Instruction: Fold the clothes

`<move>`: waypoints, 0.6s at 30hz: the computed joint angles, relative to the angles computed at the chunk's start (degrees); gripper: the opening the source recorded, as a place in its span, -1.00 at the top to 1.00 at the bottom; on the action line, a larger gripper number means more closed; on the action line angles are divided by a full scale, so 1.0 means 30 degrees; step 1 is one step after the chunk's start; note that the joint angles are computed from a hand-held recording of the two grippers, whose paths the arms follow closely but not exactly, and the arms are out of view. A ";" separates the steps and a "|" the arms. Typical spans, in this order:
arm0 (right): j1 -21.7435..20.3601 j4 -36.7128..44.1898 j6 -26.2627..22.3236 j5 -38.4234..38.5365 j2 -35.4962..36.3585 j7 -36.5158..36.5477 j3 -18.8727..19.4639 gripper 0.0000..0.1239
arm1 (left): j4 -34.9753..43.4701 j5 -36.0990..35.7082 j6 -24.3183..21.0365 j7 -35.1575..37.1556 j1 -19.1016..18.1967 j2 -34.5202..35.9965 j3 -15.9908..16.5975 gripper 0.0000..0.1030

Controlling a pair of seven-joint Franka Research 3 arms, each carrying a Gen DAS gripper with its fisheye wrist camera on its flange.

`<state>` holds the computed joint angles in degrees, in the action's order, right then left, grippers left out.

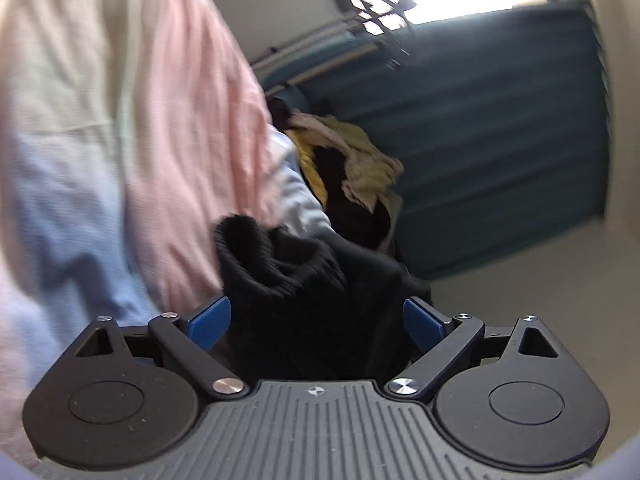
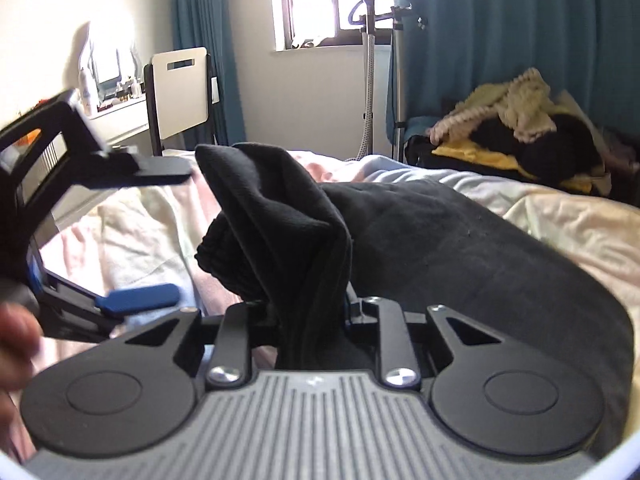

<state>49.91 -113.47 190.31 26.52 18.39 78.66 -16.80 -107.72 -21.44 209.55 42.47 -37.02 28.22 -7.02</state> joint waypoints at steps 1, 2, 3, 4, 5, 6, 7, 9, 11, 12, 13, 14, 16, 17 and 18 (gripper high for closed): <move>0.0629 -0.0013 0.0023 0.0094 0.0073 -0.0106 -0.0532 0.59 | 0.0562 -0.0342 -0.0118 0.0841 -0.0684 0.0311 0.0532 -0.89; 0.1758 -0.0350 0.0239 0.0362 0.0002 -0.0139 -0.1337 0.59 | 0.1081 -0.1210 -0.0471 0.1902 -0.1586 0.0507 0.1298 -0.94; 0.2220 -0.0307 0.0151 0.0585 0.0091 -0.0194 -0.1784 0.59 | 0.1499 -0.2297 -0.0819 0.3053 -0.2579 0.0665 0.2183 -0.95; 0.2015 -0.0278 0.0149 0.0550 0.0112 -0.0222 -0.1563 0.58 | 0.1907 -0.3325 -0.1133 0.4132 -0.3478 0.0846 0.2998 -0.96; 0.1712 -0.0234 0.0138 0.0576 0.0112 -0.0303 -0.1240 0.58 | 0.2124 -0.3842 -0.1250 0.4696 -0.3836 0.0974 0.3297 -0.96; 0.1978 -0.0315 0.0145 0.0554 0.0111 -0.0530 -0.1511 0.58 | 0.2178 -0.4143 -0.1245 0.4903 -0.3887 0.1017 0.3283 -0.96; 0.2261 -0.0392 0.0148 0.0552 0.0114 -0.0771 -0.1797 0.58 | 0.2188 -0.4364 -0.1244 0.5033 -0.3856 0.1024 0.3206 -0.97; 0.3329 -0.0468 0.0100 0.0482 0.0297 -0.1504 -0.2885 0.57 | 0.2191 -0.4899 -0.1428 0.5484 -0.3966 0.1019 0.3312 -0.98; 0.5796 -0.0504 0.0046 0.0314 0.0899 -0.2753 -0.5388 0.56 | 0.2452 -0.5720 -0.2095 0.6047 -0.4383 0.1127 0.3873 -0.99; 0.6822 -0.0539 0.0110 0.0285 0.1256 -0.3521 -0.6402 0.55 | 0.2426 -0.5564 -0.2372 0.6061 -0.4258 0.1096 0.3869 -0.99; 0.7182 -0.0599 0.0103 0.0267 0.1366 -0.3898 -0.6748 0.54 | 0.2417 -0.5377 -0.2631 0.5957 -0.4149 0.1090 0.3894 -0.99; 0.7288 -0.0647 0.0153 0.0287 0.1430 -0.4400 -0.6811 0.54 | 0.2512 -0.5297 -0.2878 0.5651 -0.4065 0.1172 0.3960 -0.99; 0.7549 -0.0987 0.0388 0.0311 0.1392 -0.5410 -0.6908 0.54 | 0.2716 -0.5426 -0.4013 0.5126 -0.4331 0.1256 0.4698 -0.99; 0.7662 -0.1242 0.0561 0.0318 0.1309 -0.5929 -0.6907 0.54 | 0.3017 -0.5722 -0.4750 0.4751 -0.4677 0.1479 0.5343 -0.99; 0.7698 -0.1493 0.0708 0.0320 0.1186 -0.6427 -0.6831 0.54 | 0.3197 -0.5766 -0.5176 0.4284 -0.4687 0.1669 0.5528 -0.99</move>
<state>73.00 -117.95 192.44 27.48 21.95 59.38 -37.29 -98.13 -38.74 194.02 55.32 -51.08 33.23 9.56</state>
